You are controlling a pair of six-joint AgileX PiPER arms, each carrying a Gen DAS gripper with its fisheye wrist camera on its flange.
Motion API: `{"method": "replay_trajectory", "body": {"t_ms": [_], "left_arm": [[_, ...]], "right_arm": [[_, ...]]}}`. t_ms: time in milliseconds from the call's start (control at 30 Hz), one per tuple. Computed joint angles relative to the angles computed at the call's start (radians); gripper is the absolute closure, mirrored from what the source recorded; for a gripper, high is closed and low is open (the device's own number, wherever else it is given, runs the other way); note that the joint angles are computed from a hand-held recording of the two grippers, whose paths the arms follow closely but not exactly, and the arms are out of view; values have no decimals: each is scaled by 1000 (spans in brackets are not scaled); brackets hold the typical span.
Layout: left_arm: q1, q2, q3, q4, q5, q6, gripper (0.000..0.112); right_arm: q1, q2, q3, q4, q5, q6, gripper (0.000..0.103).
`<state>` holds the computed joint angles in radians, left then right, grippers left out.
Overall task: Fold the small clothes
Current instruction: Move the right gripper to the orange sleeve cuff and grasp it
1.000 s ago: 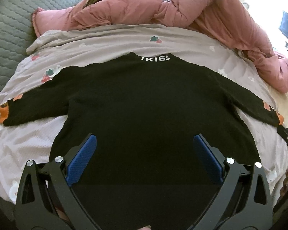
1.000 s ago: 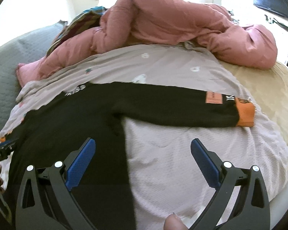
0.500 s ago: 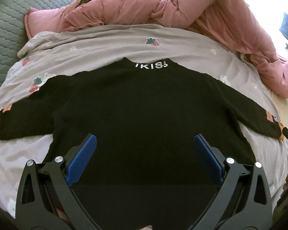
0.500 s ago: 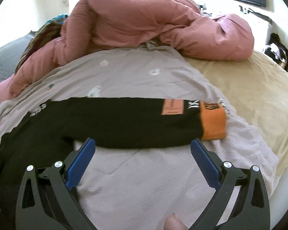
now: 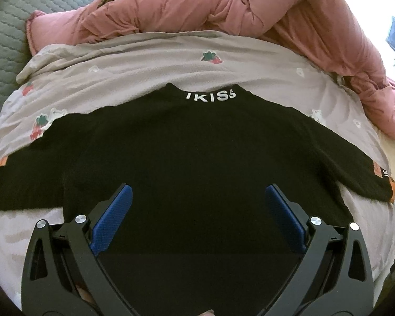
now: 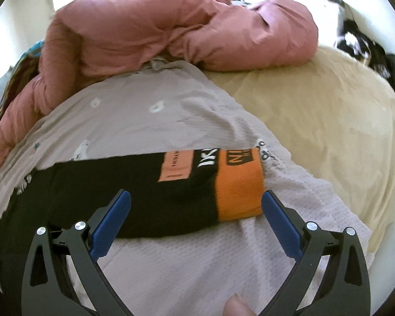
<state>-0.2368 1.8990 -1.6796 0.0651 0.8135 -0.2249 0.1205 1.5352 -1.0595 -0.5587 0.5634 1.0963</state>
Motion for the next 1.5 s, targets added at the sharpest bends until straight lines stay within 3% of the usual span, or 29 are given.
{"method": "replay_trajectory", "body": {"t_ms": [167, 300, 400, 467, 533, 600, 767, 800, 1200, 1500], "left_arm": [[5, 60, -94, 23, 14, 11, 18], [4, 126, -207, 25, 59, 29, 18], [11, 168, -270, -4, 78, 58, 18], [20, 176, -268, -28, 63, 80, 18], [28, 185, -257, -45, 44, 102, 18], [36, 190, -237, -48, 27, 112, 18], [67, 182, -172, -82, -28, 134, 18], [68, 179, -162, -75, -37, 131, 18], [111, 98, -51, -109, -104, 152, 18], [156, 65, -17, -122, -116, 151, 18]], "right_arm": [[-91, 45, -31, 143, -32, -118, 5], [-114, 106, -87, 132, 2, -119, 5], [-158, 145, -112, 211, -9, -178, 6], [-179, 168, -125, 239, -8, -197, 16], [-188, 186, -140, 254, 2, -219, 40], [-207, 204, -151, 336, -7, -302, 51], [-140, 182, -152, 178, -3, -216, 89], [-127, 174, -152, 147, -3, -198, 91], [22, 108, -217, 110, -18, -173, 96], [205, 202, -474, 216, 19, -308, 96]]}}
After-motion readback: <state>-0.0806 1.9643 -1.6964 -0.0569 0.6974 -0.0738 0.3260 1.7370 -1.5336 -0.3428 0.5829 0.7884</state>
